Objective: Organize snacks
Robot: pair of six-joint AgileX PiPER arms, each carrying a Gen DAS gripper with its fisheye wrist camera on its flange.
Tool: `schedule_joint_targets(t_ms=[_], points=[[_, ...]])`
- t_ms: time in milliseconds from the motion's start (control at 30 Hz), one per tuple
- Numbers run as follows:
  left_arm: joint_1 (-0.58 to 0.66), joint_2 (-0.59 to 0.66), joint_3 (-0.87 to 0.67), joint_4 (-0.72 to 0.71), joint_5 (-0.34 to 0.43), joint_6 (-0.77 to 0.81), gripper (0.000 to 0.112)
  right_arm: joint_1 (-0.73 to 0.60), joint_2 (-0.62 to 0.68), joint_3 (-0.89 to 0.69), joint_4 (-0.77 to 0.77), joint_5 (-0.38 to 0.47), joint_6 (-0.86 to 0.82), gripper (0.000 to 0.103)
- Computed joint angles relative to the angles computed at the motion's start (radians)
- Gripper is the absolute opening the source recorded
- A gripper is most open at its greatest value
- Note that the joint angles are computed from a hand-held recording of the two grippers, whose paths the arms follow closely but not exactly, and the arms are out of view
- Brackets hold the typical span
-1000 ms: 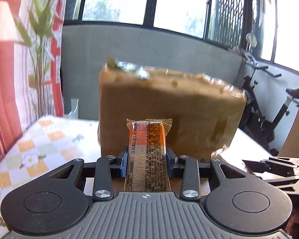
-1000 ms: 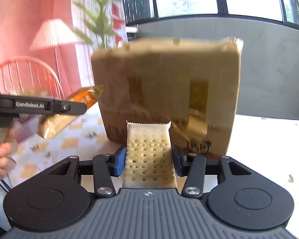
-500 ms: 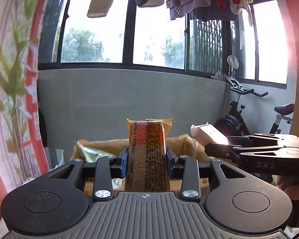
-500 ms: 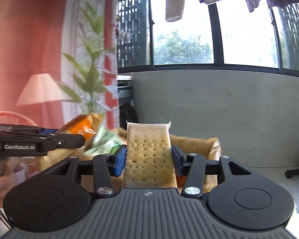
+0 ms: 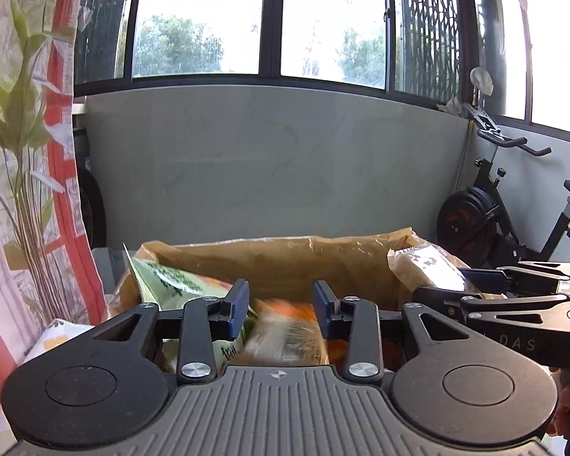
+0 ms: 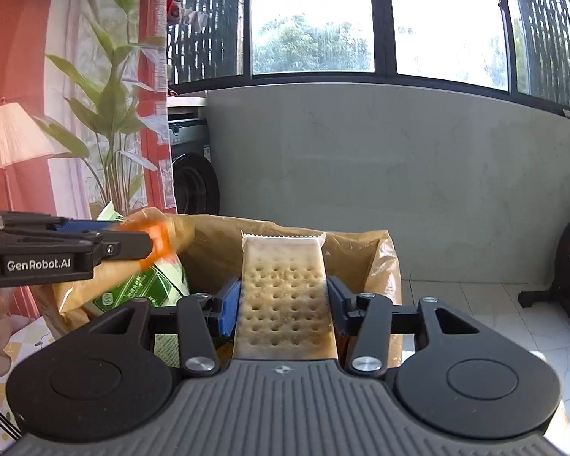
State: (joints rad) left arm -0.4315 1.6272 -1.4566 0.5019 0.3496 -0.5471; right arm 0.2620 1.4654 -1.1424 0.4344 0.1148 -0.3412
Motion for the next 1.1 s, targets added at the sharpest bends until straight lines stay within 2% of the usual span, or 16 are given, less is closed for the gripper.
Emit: schedule_joint_targets(t_ms=[33, 100, 167, 233, 267, 333, 433, 567, 633, 800, 867, 967, 1100], points=[[0.0, 0.005, -0.008, -0.039, 0.007, 0.035, 0.054, -0.01, -0.001, -0.001, 0.047, 0.014, -0.035, 0.051], [0.023, -0.024, 0.03, -0.1, -0.013, 0.097, 0.063, -0.021, -0.006, -0.002, 0.02, 0.028, 0.012, 0.053], [0.025, -0.041, 0.042, -0.088, -0.017, 0.094, 0.068, -0.019, -0.027, 0.006, -0.109, 0.024, 0.156, 0.065], [0.018, -0.054, 0.04, -0.088, 0.001, 0.105, 0.076, -0.021, -0.065, 0.032, -0.162, 0.015, 0.22, 0.074], [0.013, -0.063, 0.038, -0.075, 0.015, 0.097, 0.078, -0.019, -0.083, 0.038, -0.224, 0.02, 0.288, 0.08], [0.005, -0.083, 0.041, -0.031, 0.035, 0.068, 0.082, -0.012, -0.121, 0.046, -0.355, 0.041, 0.43, 0.084], [-0.027, -0.124, 0.045, 0.099, 0.097, -0.021, 0.085, -0.005, -0.189, 0.062, -0.416, 0.081, 0.498, 0.09], [-0.06, -0.195, 0.046, 0.151, 0.194, -0.065, 0.087, 0.026, -0.281, 0.069, -0.599, 0.156, 0.714, 0.095], [-0.084, -0.236, 0.058, 0.202, 0.235, -0.104, 0.088, 0.056, -0.332, 0.064, -0.703, 0.22, 0.835, 0.097], [-0.24, -0.337, 0.112, 0.501, 0.407, -0.307, 0.091, 0.17, -0.449, 0.064, -0.899, 0.339, 1.031, 0.101], [-0.293, -0.389, 0.125, 0.509, 0.451, -0.304, 0.091, 0.245, -0.489, 0.062, -1.01, 0.401, 1.153, 0.101], [-0.339, -0.467, 0.132, 0.443, 0.474, -0.248, 0.091, 0.414, -0.535, 0.05, -1.192, 0.545, 1.31, 0.102], [-0.481, -0.533, 0.145, 0.531, 0.613, -0.286, 0.091, 0.719, -0.558, 0.038, -1.467, 0.8, 1.504, 0.102]])
